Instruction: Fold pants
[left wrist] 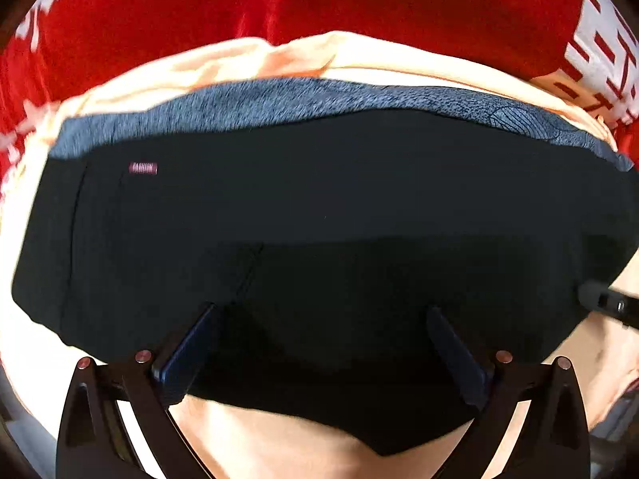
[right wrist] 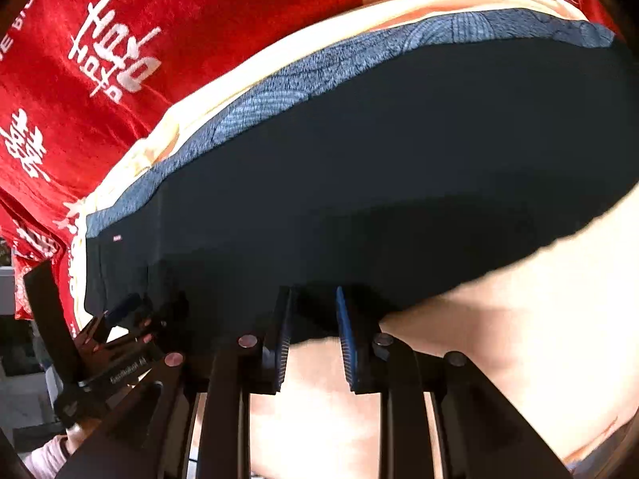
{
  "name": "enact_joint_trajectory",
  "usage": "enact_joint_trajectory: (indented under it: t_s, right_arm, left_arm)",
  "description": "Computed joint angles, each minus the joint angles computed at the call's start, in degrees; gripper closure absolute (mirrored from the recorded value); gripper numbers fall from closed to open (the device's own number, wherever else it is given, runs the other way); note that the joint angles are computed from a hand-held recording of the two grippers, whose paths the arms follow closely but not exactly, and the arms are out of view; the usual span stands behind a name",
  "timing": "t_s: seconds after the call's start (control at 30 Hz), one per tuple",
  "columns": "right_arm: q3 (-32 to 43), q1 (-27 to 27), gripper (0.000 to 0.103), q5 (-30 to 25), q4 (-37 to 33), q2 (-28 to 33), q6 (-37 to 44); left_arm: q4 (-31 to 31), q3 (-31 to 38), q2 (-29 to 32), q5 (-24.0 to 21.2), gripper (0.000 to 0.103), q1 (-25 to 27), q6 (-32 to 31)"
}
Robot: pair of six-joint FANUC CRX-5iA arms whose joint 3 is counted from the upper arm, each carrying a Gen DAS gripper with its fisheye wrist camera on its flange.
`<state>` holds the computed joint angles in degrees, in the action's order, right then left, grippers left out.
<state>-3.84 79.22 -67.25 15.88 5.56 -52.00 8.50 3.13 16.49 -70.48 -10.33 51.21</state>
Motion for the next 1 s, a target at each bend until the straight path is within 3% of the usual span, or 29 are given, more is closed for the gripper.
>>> enact_joint_trajectory:
  t_s: [0.07, 0.2, 0.3, 0.5, 0.7, 0.83, 0.9, 1.0]
  right_arm:
    - [0.65, -0.02, 0.076, 0.45, -1.04, -0.05, 0.25]
    - [4.39, 0.59, 0.049, -3.03, -1.78, 0.54, 0.71]
    - [8.27, 0.48, 0.04, -7.72, -2.68, 1.63, 3.79]
    - [10.56, 0.5, 0.033, -8.86, -2.46, 2.23, 2.45]
    - [15.16, -0.77, 0.028, -11.19, -3.69, 4.79, 6.2]
    - [19.28, -2.55, 0.028, -20.68, -3.6, 5.49, 14.19]
    - [21.27, -4.54, 0.028, -27.88, -3.59, 5.38, 21.29]
    - [20.01, -7.72, 0.03, -34.24, -2.8, 2.12, 28.01]
  left_arm:
    - [-1.59, 2.25, 0.9, -2.66, 0.0, -0.39, 1.51]
    - [-3.34, 4.32, -0.02, -3.79, 0.0, -1.51, 0.01]
    - [-2.25, 6.56, 0.13, -6.89, 0.0, -1.71, -0.96]
    - [-1.98, 14.21, 2.88, -13.09, 0.0, -0.59, -3.15]
    - [-5.83, 13.1, -0.08, -14.99, 0.0, 5.43, -9.65]
    - [-9.48, 13.0, -0.88, -14.51, 0.0, 7.36, -9.77]
    - [-9.38, 13.31, -0.59, -14.08, 0.0, 7.31, -8.81]
    - [-7.82, 13.31, -0.23, -12.33, 0.0, 5.55, -8.02]
